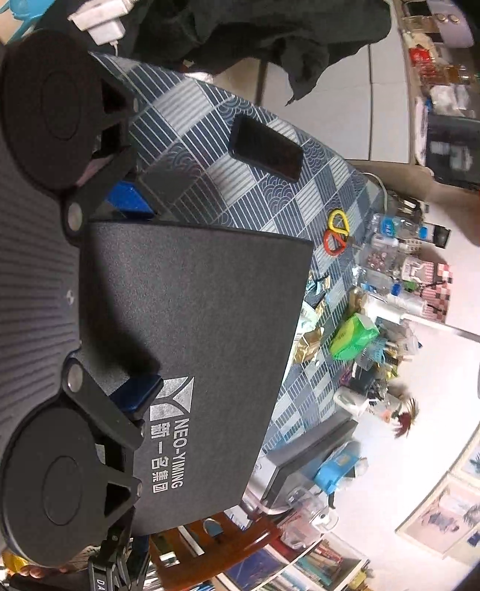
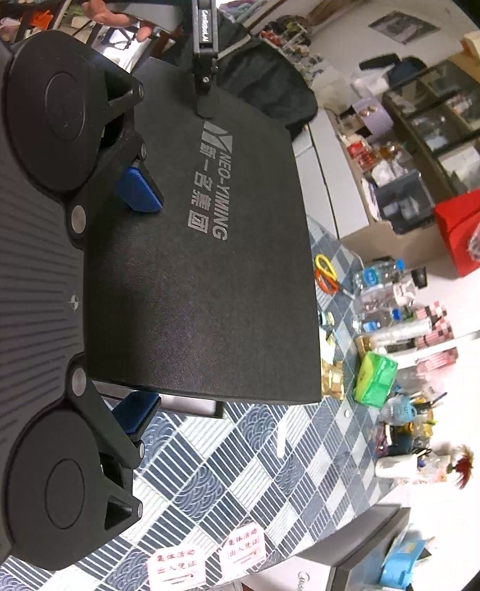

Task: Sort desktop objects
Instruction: 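Press the black lid down over the box rim with both tools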

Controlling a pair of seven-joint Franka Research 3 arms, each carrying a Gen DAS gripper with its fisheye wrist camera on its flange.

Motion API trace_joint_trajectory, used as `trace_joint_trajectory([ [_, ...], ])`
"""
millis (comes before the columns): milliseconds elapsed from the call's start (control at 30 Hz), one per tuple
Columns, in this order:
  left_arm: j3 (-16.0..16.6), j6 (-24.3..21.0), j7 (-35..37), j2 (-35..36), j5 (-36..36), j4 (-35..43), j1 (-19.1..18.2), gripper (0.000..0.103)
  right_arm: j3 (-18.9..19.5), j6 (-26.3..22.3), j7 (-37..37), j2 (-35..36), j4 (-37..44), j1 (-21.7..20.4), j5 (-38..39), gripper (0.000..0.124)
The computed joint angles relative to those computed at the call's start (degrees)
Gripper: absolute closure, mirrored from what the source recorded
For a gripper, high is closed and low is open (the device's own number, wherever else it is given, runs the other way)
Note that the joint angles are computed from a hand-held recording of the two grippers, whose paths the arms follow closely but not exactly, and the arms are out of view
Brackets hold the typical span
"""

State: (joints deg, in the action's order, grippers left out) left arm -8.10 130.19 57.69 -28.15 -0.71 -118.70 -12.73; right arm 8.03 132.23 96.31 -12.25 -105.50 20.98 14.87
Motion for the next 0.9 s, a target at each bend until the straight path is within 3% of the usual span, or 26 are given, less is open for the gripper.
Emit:
trace_joint_trajectory([
  [400,2.31,-0.79,9.2,9.73,-5.28,5.16,0.75,0.0,-0.45,-2.92,7.33,7.66,4.48,-0.18,-2.21,0.021],
  [900,2.37,-2.69,12.93,7.54,-11.08,1.41,1.19,0.0,0.01,-3.86,10.49,4.72,0.94,0.39,-4.94,0.021],
])
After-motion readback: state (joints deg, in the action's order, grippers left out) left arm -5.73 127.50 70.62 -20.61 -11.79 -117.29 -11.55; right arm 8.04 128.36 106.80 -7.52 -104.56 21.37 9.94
